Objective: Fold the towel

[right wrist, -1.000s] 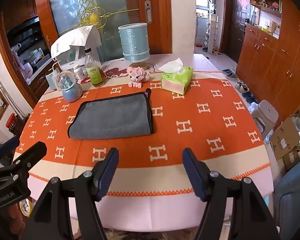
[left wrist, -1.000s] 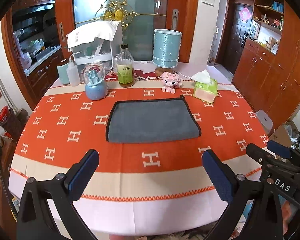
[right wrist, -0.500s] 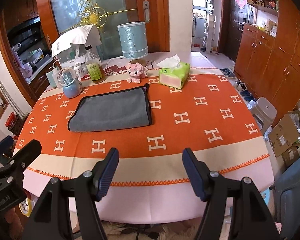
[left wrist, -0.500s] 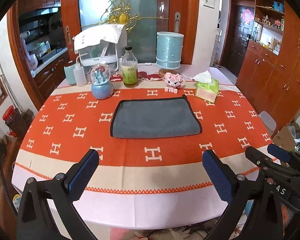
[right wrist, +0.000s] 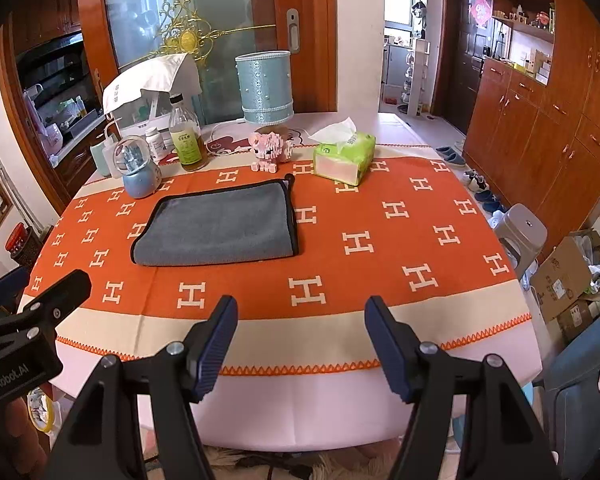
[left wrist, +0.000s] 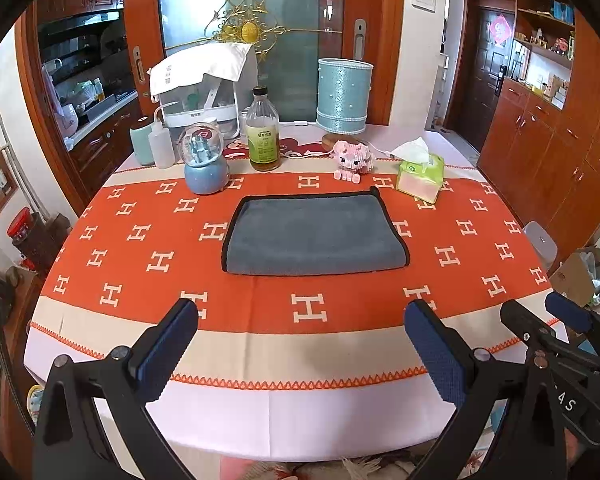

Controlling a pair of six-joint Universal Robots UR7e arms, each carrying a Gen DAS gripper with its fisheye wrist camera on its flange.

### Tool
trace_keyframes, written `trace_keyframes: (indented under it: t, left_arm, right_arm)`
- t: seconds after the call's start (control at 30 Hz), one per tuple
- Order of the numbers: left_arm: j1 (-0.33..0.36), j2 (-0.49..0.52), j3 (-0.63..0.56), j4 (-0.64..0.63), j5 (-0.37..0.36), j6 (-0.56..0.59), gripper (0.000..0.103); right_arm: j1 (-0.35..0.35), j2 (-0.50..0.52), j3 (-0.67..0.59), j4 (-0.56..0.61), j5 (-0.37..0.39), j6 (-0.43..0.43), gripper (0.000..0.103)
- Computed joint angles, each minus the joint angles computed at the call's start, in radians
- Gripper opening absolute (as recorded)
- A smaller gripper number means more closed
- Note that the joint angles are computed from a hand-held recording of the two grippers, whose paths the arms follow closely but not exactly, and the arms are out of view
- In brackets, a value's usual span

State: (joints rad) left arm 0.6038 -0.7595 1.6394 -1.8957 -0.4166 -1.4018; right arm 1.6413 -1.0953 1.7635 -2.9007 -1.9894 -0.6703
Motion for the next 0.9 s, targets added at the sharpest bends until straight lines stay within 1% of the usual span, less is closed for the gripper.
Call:
trace_keyframes:
  t: [0.07, 0.13, 0.27, 0.9]
  left_arm:
    - [-0.001, 0.0, -0.003, 0.014, -0.001, -0.012, 0.102]
    - [0.001, 0.0, -0.002, -0.003, -0.001, 0.003, 0.102]
    - [0.005, 0.005, -0.01, 0.004, 0.001, 0.002, 0.102]
    - [0.006, 0.006, -0.01, -0.006, -0.001, 0.01, 0.102]
  right_arm:
    - [0.0, 0.001, -0.004, 0.002, 0.0, 0.004, 0.066]
    - [0.0, 0.005, -0.007, -0.002, -0.003, 0.005, 0.066]
    - [0.0, 0.013, -0.018, 0.013, -0.005, 0.011, 0.066]
    - [0.0, 0.028, -0.016, -0.014, 0.0, -0.02, 0.066]
